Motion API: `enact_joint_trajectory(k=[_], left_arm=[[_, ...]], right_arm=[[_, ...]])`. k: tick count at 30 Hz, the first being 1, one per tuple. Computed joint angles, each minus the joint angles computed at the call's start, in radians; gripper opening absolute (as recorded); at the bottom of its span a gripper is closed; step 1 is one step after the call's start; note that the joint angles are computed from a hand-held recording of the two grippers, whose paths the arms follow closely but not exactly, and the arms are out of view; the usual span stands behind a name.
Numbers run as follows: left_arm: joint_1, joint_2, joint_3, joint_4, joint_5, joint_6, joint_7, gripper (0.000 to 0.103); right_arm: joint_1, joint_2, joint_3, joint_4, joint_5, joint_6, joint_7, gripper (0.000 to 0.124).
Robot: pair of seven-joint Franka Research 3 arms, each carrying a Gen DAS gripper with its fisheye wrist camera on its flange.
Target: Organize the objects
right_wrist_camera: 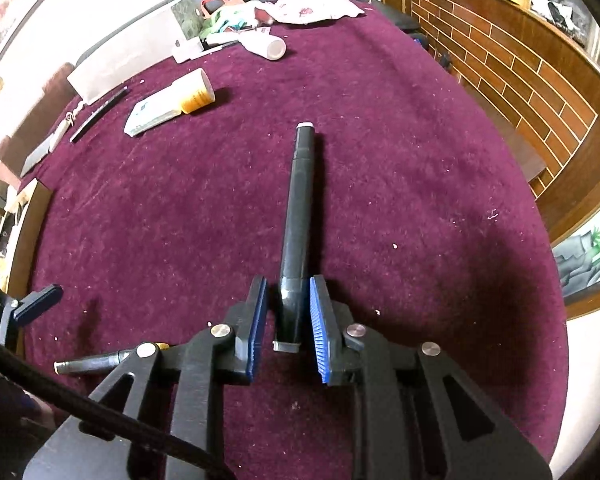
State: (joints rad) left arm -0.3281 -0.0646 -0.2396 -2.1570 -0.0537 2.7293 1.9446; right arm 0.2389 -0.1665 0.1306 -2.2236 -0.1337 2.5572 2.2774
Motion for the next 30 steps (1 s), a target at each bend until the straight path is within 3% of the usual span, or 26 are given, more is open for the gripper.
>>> enact_joint_trajectory(k=[1, 2, 4, 8, 12, 18, 19, 23, 30], left_arm=[[-0.012, 0.001, 0.011, 0.017, -0.105, -0.048, 0.079, 0.032], [-0.018, -0.004, 0.015, 0.026, -0.173, -0.089, 0.124, 0.025], [-0.018, -0.011, 0.009, 0.023, -0.179, -0.099, 0.127, 0.014], [-0.012, -0.002, 0.006, 0.044, -0.201, -0.132, 0.091, 0.015], [-0.009, -0.001, -0.014, 0.019, -0.096, -0.057, 0.001, 0.021], [-0.016, -0.006, -0.014, -0.004, -0.042, -0.008, -0.066, 0.019], [-0.024, -0.008, -0.007, -0.003, -0.089, -0.019, -0.026, 0.012], [-0.032, -0.022, 0.009, -0.009, -0.194, -0.037, 0.043, 0.012], [-0.032, -0.073, 0.046, -0.043, -0.355, -0.051, 0.101, 0.012]], right_arm=[[0.000, -0.001, -0.002, -0.003, 0.005, 0.007, 0.000, 0.018], [0.000, 0.000, -0.004, -0.003, 0.011, 0.011, -0.003, 0.018], [0.000, 0.004, -0.007, -0.001, 0.025, 0.018, -0.007, 0.020], [-0.005, 0.018, -0.003, 0.016, 0.010, 0.010, 0.012, 0.020], [-0.004, 0.040, 0.001, 0.048, -0.043, -0.014, 0.043, 0.023], [0.015, 0.106, 0.008, 0.141, -0.212, -0.114, 0.121, 0.023], [0.023, 0.116, 0.007, 0.156, -0.243, -0.135, 0.133, 0.023], [0.051, 0.135, -0.009, 0.180, -0.303, -0.159, 0.176, 0.024], [0.051, 0.100, -0.030, 0.125, -0.261, -0.083, 0.187, 0.012]])
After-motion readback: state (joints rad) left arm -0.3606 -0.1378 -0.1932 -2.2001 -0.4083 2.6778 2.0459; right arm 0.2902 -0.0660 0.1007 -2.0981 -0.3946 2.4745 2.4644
